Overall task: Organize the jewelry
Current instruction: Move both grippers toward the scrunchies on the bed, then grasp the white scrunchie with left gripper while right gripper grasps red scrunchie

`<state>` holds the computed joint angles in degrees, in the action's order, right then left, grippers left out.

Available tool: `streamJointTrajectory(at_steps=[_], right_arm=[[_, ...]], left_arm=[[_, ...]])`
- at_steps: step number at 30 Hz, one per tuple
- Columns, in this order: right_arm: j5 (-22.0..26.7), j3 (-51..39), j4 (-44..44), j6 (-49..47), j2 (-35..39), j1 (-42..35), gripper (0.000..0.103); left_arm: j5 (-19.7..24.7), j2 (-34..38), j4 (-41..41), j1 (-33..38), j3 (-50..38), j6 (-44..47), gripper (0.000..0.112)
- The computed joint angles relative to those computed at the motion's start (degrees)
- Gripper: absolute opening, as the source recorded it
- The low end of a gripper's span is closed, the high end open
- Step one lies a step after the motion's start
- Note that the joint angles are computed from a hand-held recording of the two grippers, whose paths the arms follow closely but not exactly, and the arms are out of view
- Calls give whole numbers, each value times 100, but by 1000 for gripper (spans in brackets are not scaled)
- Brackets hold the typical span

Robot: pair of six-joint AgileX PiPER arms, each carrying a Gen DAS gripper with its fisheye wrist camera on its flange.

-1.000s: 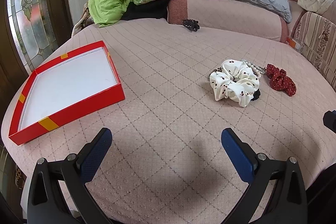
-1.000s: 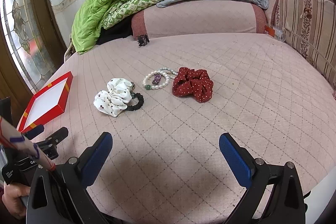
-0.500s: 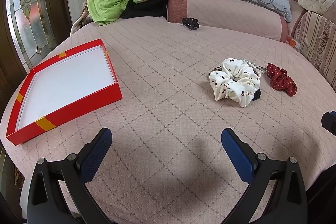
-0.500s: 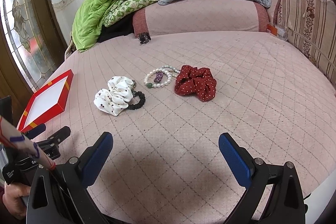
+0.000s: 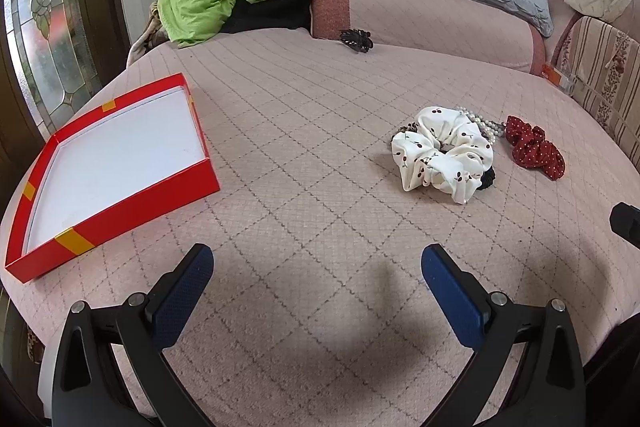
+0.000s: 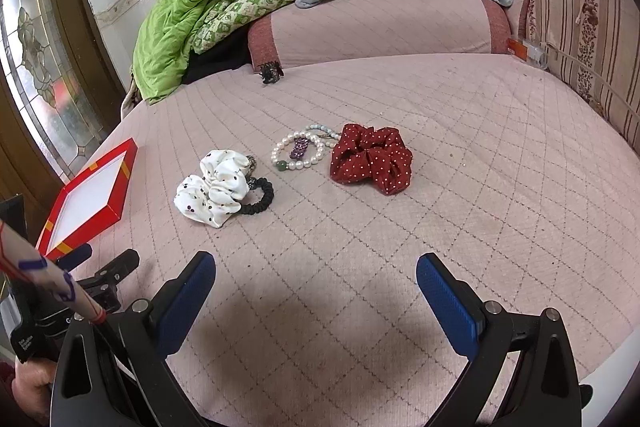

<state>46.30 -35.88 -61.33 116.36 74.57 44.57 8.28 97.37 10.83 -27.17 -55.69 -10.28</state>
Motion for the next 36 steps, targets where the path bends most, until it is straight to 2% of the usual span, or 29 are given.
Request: streamJointTrajectory(at_steps=[5, 9, 13, 20, 23, 26, 29, 31, 32, 34, 36], right_arm=[[-312, 26, -96, 8, 63, -243, 102], [-656, 93, -223, 98, 65, -588, 99], [-1183, 120, -323, 99, 134, -1210, 88], [-1917, -20, -252, -261, 415, -2357, 85], [-2165, -37, -228, -377, 460, -2753, 85], [-2349, -110, -191, -517, 545, -3101, 85], [-2477, -282, -57, -886, 743, -3394, 85], [-2557, -438, 104, -1203, 932, -3542, 85], [-2590, -491, 146, -1299, 1006, -3590, 85], [-2690, -733, 442, -1801, 1272, -3746, 85], [-2817, -949, 799, -2350, 1535, -3903, 85]], left_arm=[[60, 126, -488, -11, -148, 472, 103], [168, 252, -1795, 57, -380, 1775, 103], [509, 559, -2609, 58, -986, 2560, 103], [1093, 1193, -3526, -108, -2172, 3418, 103], [1321, 1460, -3612, -222, -2515, 3547, 103], [1520, 1785, -3189, -366, -2925, 3147, 103], [1464, 1989, -2710, -510, -3169, 2736, 103], [1444, 2094, -2782, -550, -3284, 2859, 91], [1534, 2228, -2553, -616, -3471, 2728, 70], [1816, 2475, -2478, -638, -3805, 2735, 47], [1958, 2571, -2718, -591, -3923, 2908, 41]])
